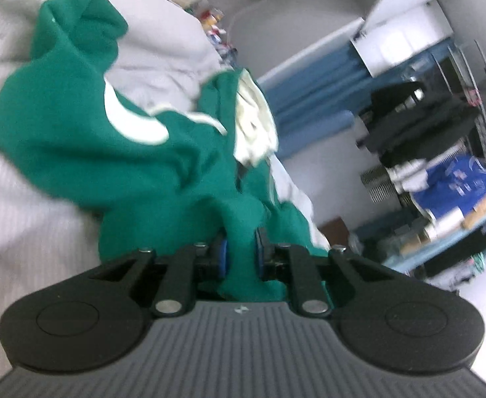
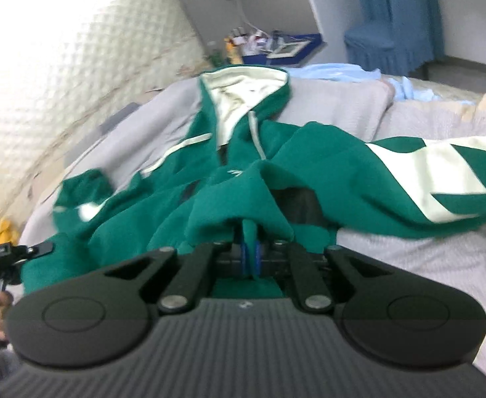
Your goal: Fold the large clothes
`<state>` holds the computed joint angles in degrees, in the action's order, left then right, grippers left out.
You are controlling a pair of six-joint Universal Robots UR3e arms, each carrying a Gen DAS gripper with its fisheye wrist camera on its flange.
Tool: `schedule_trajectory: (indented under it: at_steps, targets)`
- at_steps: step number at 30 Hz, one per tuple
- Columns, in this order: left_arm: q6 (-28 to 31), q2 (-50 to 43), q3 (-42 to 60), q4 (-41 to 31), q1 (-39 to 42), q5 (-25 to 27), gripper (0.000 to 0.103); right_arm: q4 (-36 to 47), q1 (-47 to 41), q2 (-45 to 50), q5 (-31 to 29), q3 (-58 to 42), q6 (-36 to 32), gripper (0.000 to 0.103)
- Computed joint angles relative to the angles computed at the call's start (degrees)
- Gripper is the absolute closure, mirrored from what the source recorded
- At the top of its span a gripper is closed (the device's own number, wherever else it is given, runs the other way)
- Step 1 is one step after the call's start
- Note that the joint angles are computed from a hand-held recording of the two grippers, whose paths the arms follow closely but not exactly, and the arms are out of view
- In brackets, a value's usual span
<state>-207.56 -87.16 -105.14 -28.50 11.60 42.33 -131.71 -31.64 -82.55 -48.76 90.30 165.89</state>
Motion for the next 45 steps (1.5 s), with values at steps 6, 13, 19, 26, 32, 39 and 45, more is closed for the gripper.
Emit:
schedule_trajectory:
  at_steps: [6, 13, 19, 26, 32, 39, 45]
  targets:
    - [-7.0, -18.3, 8.5, 11.8, -3.5, 7.1, 0.085, -8.1, 4.9, 14.9, -5.5, -8.0, 9.8, 0.095]
    - [-9.5, -33.8, 16.5, 14.3, -4.6, 7.0, 0.085, -14.9, 5.1, 23.4, -3.3, -9.8, 13.7, 0.095]
    - [-11.7, -37.0, 19.3, 16.4, -5.0, 6.5, 0.085, -19.6, 5.0, 23.8, -3.0, -7.3, 14.6, 0.095]
    - [-6.9, -25.8, 10.6, 13.3, -3.0, 6.6, 0.048, -18.2, 5.7, 19.8, -5.6, -5.4, 13.1, 0.093]
    - [-5.5, -4.7, -7.4, 13.7, 4.0, 0.7, 0.036, -12.6, 8.5, 19.6, -11.2, -10.0, 16.4, 0.091]
    - [1.7, 26.5, -24.8, -5.9, 10.5, -9.5, 0.031, -13.6, 13.2, 20.9, -19.4, -12.8, 20.2, 0.091]
    - [10.7, 41.1, -24.1, -31.5, 9.4, -5.7, 0.026, -19.1, 12.5, 19.0, -18.8, -7.5, 20.8, 0.092]
